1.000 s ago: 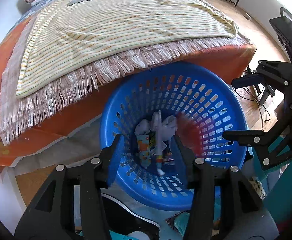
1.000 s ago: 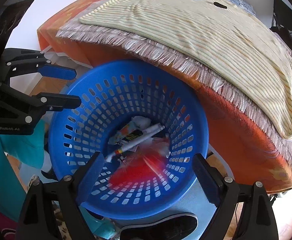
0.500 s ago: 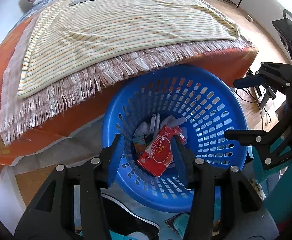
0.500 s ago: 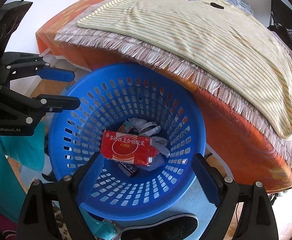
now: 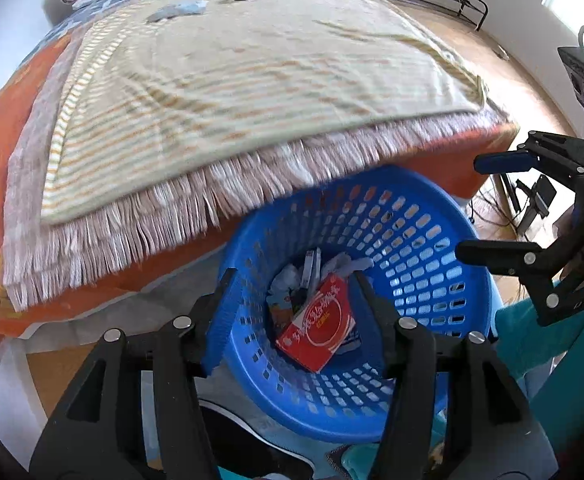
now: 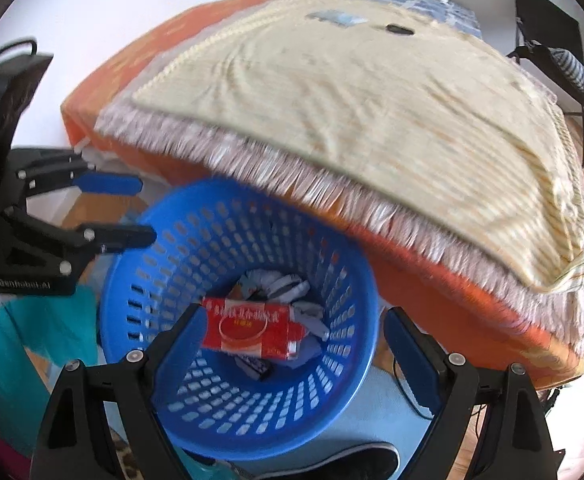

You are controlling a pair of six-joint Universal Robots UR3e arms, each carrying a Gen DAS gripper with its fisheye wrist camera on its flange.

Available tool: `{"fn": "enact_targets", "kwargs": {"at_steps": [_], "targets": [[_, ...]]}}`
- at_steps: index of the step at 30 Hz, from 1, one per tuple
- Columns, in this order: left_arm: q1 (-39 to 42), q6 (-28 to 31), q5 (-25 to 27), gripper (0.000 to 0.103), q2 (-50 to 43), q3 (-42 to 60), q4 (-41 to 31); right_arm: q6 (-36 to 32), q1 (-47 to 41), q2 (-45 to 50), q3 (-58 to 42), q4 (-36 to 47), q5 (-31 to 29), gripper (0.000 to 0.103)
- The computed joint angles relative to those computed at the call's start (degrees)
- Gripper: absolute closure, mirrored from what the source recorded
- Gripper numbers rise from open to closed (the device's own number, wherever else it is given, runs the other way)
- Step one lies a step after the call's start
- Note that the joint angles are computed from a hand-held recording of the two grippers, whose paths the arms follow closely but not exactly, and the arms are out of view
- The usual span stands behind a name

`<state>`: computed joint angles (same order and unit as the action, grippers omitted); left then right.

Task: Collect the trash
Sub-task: 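Move both tools back over the bed toward the white wipes packet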

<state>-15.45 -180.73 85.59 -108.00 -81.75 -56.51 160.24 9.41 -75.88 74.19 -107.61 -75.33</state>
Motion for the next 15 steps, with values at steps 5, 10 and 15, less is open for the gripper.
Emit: {"fn": "enact_targets", "kwargs": {"at_steps": [5, 10, 15], "targets": [[1.7, 0.0, -1.6, 0.046, -2.3, 6.4, -2.2, 1.9, -1.7, 1.5, -4.0, -2.5, 1.6, 0.012], [4.0, -0.8, -2.3, 0.046, -6.4, 15.8, -5.8, 4.3, -3.1, 7.2, -13.6, -0.6, 2.4, 0.011], [6.3, -1.2, -1.7, 0.031, -13.9, 30.2, -10.6, 7.2, -3.2, 14.0, -24.9, 2.1, 2.2, 0.006]]}}
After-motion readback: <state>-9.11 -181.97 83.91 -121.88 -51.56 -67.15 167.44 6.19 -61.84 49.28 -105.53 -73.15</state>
